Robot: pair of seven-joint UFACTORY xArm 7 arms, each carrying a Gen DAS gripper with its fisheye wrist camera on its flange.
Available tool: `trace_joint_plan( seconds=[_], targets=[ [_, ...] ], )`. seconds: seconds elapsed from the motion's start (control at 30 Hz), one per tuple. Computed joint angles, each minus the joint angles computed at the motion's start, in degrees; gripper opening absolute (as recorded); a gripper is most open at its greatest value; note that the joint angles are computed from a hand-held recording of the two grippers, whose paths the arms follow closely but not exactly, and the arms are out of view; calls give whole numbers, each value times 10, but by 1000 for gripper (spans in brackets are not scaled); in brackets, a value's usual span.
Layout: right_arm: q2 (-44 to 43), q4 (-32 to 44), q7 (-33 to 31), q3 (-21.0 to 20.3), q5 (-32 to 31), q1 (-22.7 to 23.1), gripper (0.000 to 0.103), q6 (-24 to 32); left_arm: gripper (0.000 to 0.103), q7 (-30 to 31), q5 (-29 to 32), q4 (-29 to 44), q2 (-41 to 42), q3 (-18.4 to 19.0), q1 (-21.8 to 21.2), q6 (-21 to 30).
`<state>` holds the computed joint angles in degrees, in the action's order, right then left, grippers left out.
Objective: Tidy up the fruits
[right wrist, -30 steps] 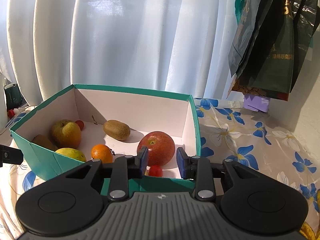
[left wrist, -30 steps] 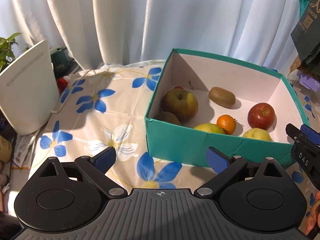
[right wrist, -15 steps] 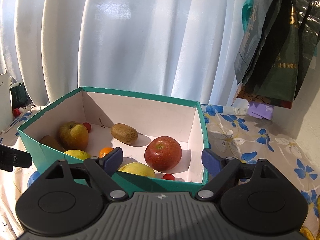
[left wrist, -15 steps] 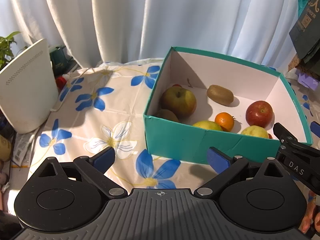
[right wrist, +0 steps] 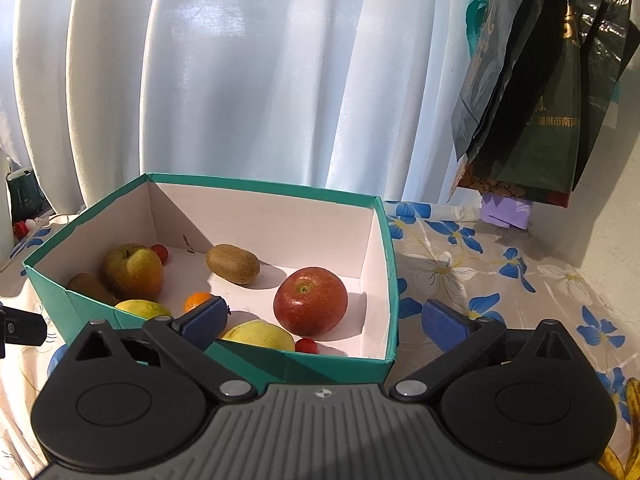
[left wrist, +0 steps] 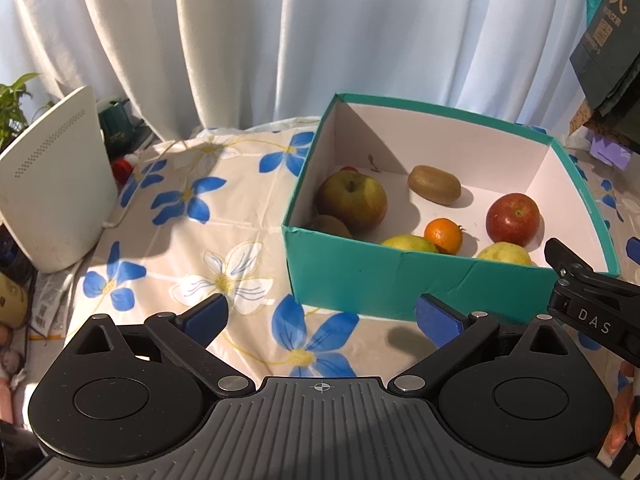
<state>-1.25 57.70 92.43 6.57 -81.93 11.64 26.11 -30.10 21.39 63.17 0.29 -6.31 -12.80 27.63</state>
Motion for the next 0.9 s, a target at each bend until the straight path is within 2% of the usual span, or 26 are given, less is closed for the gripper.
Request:
trace_joint_plan(
  seconds=[0.23, 0.37, 0.47, 0.6, 0.7, 0.8, 0.9],
  targets=[
    [-8, -2, -36, 5, 35, 4, 103, 17, 103, 11, 3, 4, -2, -3, -4, 24],
    [-19, -8, -71, 7, 91, 4, 103, 17, 103, 25, -10, 1, -6, -3, -4, 29],
    [-28, -12, -120, 12, 154, 4, 103, 24, 103, 36, -15, -1, -10, -4, -4, 27],
    [-39, -13, -168, 21, 220, 6, 103, 45, 103, 78, -44, 1, -13, -5, -5, 26],
    [-44, -5, -210, 30, 280, 10, 103, 85, 103, 108, -63, 5, -13, -7, -7, 27],
    [-36, 24, -301, 35, 371, 21, 103, 152, 103, 129, -80, 4, -16, -7, -7, 21],
    [-30, 48, -372, 38, 432, 33, 103, 210, 103, 142, -97, 7, -17, -7, -7, 24]
  ],
)
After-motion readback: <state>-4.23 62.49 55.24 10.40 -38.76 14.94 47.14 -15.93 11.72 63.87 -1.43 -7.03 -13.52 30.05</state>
